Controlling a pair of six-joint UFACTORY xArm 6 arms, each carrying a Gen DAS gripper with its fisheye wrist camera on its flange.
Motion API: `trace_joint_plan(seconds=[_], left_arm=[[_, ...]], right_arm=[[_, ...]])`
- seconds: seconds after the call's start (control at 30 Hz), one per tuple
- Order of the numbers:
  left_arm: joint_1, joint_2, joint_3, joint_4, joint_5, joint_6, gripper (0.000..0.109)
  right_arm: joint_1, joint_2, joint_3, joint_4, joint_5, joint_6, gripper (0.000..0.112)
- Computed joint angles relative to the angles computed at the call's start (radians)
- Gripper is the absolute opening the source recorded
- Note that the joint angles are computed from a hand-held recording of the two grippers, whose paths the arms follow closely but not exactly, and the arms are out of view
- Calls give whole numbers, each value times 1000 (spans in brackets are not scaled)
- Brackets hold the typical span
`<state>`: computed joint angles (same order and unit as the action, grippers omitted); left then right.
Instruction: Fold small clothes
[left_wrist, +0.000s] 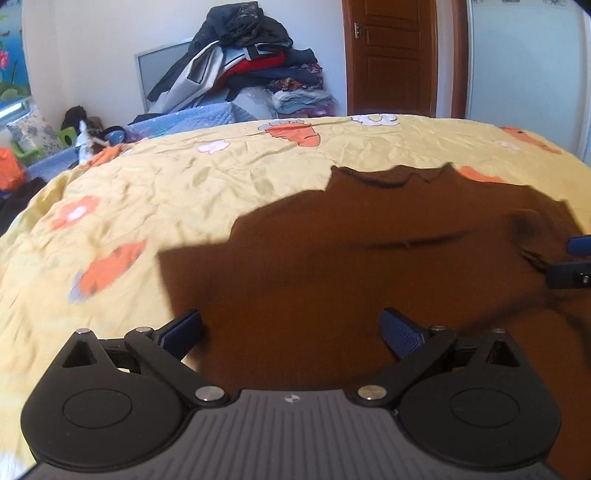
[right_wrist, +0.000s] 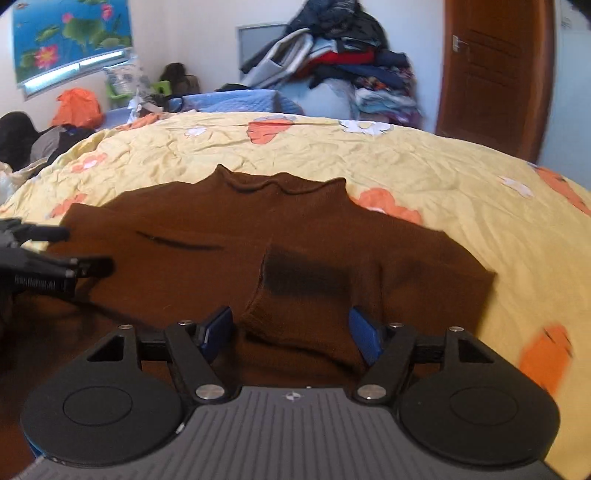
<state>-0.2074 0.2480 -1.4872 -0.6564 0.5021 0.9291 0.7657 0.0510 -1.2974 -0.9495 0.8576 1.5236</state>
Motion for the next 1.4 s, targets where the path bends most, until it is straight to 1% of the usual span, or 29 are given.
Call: trace_joint_plan(seconds=[0.03,0.07,0.13,0.17,0.2,0.3,0.4,0.43,0.5,0.57,0.6,0.63,0.67,0.7,0.73,0.83,0.9,1.0,1.03,1.07,1.1,1.13,1.17,1.23,1.27,1.3,1.33,1.37,1.4], left_arm=[[18,-41,37,-43,51,24,103],[34,-71,71,-63,93,50,103],[41,-121,169,-114,52,175,103],[46,-135,192,-139,32,208,103],[61,-134,186,-129,47,198,103],[86,-153,196,-6,2,66,103],[165,-131,123,8,185,-59,103],[185,-121,109,-1,217,-84,103],[194,-135,129,-9,200,-97,103],[194,-139,130,-32,217,-97,100],[192,-141,131,-57,225,-80,96],[178,-148,145,-59,198,-62,84],[156,-160,175,-31,129,-50,55],[135,-175,206,5,59,-32,44],[126,-179,218,0,30,-9,29],[153,-168,174,48,109,-64,22],[181,-168,166,14,156,-39,22],[248,-171,129,-44,320,-69,29],[279,-163,99,-68,408,-85,46],[318,-150,67,-108,513,-98,77],[357,-134,41,-154,618,-125,90],[392,-124,28,-197,697,-150,100],[411,-123,31,-223,734,-167,100],[413,-151,71,-238,720,-152,99],[399,-168,93,-230,686,-139,95],[376,-189,118,-211,636,-127,88],[355,-202,131,-181,594,-121,61],[332,-209,138,-138,553,-126,31],[313,-207,135,-88,516,-149,25]], right_arm=[[20,-20,28,-22,-16,40,82],[34,-30,52,-15,-37,59,92],[58,-45,107,12,-47,62,98],[93,-50,124,-38,2,56,100],[110,-64,135,-45,31,65,100],[132,-111,125,71,134,84,93],[165,-248,245,25,102,267,93],[180,-283,274,28,121,310,92],[207,-329,313,63,180,356,83],[217,-346,337,54,187,393,74],[213,-352,344,60,160,388,68],[213,-352,344,60,160,388,61],[200,-352,345,73,124,367,52],[183,-350,347,84,88,350,26],[164,-358,358,105,53,329,11],[144,-415,409,120,39,289,9],[152,-483,469,100,68,367,8],[142,-551,556,61,-33,495,11],[142,-556,561,68,-58,511,28],[143,-568,570,68,-90,539,40],[136,-591,594,55,-148,572,67],[131,-610,619,18,-221,617,85],[125,-623,642,-11,-289,649,85],[111,-635,675,-15,-388,676,81],[114,-633,678,-57,-396,710,79],[111,-630,679,-64,-405,713,62],[101,-625,680,-28,-415,688,28],[94,-619,682,47,-415,632,13],[96,-617,684,84,-403,592,12]])
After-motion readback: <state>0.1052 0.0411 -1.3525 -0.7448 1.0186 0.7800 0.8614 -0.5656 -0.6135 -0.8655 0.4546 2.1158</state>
